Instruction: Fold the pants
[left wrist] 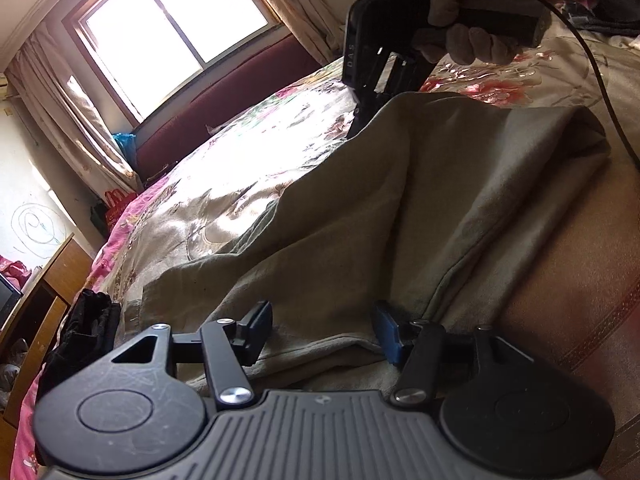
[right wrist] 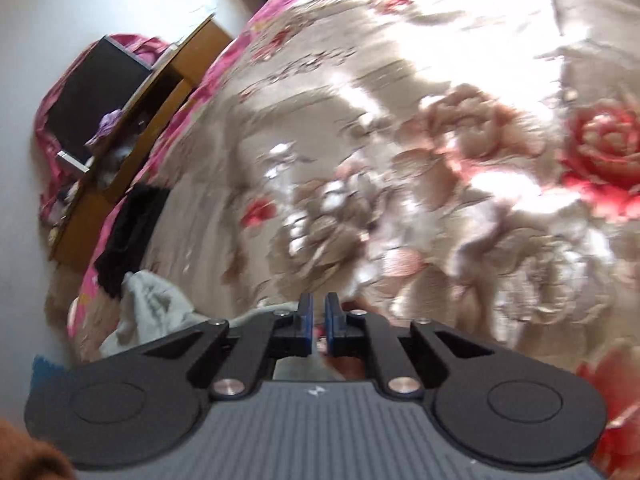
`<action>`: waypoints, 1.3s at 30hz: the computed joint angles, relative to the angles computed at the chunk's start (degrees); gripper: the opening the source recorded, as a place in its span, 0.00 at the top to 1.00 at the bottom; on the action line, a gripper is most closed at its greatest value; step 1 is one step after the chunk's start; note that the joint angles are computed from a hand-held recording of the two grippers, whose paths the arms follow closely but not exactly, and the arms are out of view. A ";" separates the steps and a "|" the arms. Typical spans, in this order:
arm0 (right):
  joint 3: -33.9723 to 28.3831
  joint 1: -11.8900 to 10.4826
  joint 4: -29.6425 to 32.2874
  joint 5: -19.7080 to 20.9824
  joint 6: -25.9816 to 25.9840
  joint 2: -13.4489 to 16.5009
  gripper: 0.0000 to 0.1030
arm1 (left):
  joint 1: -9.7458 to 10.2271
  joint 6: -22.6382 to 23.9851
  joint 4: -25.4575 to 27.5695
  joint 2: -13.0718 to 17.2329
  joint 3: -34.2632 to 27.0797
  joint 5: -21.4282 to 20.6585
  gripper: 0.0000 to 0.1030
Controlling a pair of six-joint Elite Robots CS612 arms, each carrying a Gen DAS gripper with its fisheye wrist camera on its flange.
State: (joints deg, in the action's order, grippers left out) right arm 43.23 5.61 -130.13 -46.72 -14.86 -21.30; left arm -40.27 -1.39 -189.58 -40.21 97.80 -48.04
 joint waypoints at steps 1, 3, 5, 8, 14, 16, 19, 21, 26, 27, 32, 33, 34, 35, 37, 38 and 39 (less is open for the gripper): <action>2.71 -0.40 -4.41 -1.65 2.23 -1.38 0.88 | 0.11 0.31 1.01 -0.28 -0.17 -0.22 0.30; 8.29 -1.95 -9.80 -1.84 5.43 -4.44 0.80 | 0.23 2.06 1.21 -0.65 -0.18 0.04 0.28; 15.81 -3.46 -16.08 -1.43 8.73 -7.95 0.62 | 0.05 1.79 0.36 -0.67 0.17 2.16 0.28; 26.45 -5.43 -20.00 0.61 12.66 -12.58 0.50 | -0.23 -1.92 1.40 -1.35 0.94 3.99 0.28; 30.76 -5.06 -22.86 6.66 14.76 -12.16 0.41 | -0.66 4.18 -5.88 -0.33 -1.01 5.14 0.28; 29.73 -4.53 -28.86 7.47 20.47 -10.24 0.40 | -0.46 4.53 -6.64 -0.23 -1.58 4.06 0.28; 26.29 -3.94 -33.18 13.09 29.88 -7.02 0.45 | 0.47 2.14 -4.28 -0.59 -2.12 -1.34 0.27; 24.03 -3.56 -33.04 15.21 31.26 -5.59 0.49 | 0.41 2.96 -3.10 -0.34 -2.47 -2.73 0.27; 18.51 -3.25 -30.46 15.81 33.67 -2.79 0.47 | -0.33 9.22 -4.12 -0.23 -1.63 -5.70 0.27; 18.22 -3.34 -30.97 14.99 33.17 -2.80 0.47 | -0.62 11.21 -5.01 -0.04 -1.43 -5.53 0.27; 20.82 -4.60 -33.38 10.19 30.94 -4.84 0.41 | -1.33 18.04 -9.41 0.41 -1.99 -6.61 0.27; 21.31 -5.05 -32.29 9.26 27.39 -5.56 0.42 | -1.30 18.51 -10.74 0.44 -2.62 -8.20 0.27; 21.32 -5.49 -29.05 9.13 21.45 -6.19 0.43 | -1.27 17.96 -11.03 0.45 -3.26 -9.62 0.27; 21.41 -5.74 -25.77 8.34 15.45 -6.98 0.47 | -1.23 16.73 -10.73 0.41 -3.87 -11.53 0.27; 21.04 -5.53 -18.64 5.36 3.45 -8.42 0.49 | -1.20 16.08 -10.66 0.69 -4.94 -16.06 0.27; 20.97 -5.16 -17.11 2.76 -2.55 -9.03 0.50 | -1.44 17.16 -10.62 1.20 -5.67 -16.79 0.27; 21.14 -4.72 -16.77 0.08 -8.55 -9.56 0.52 | -1.68 18.11 -9.90 1.67 -6.39 -16.92 0.27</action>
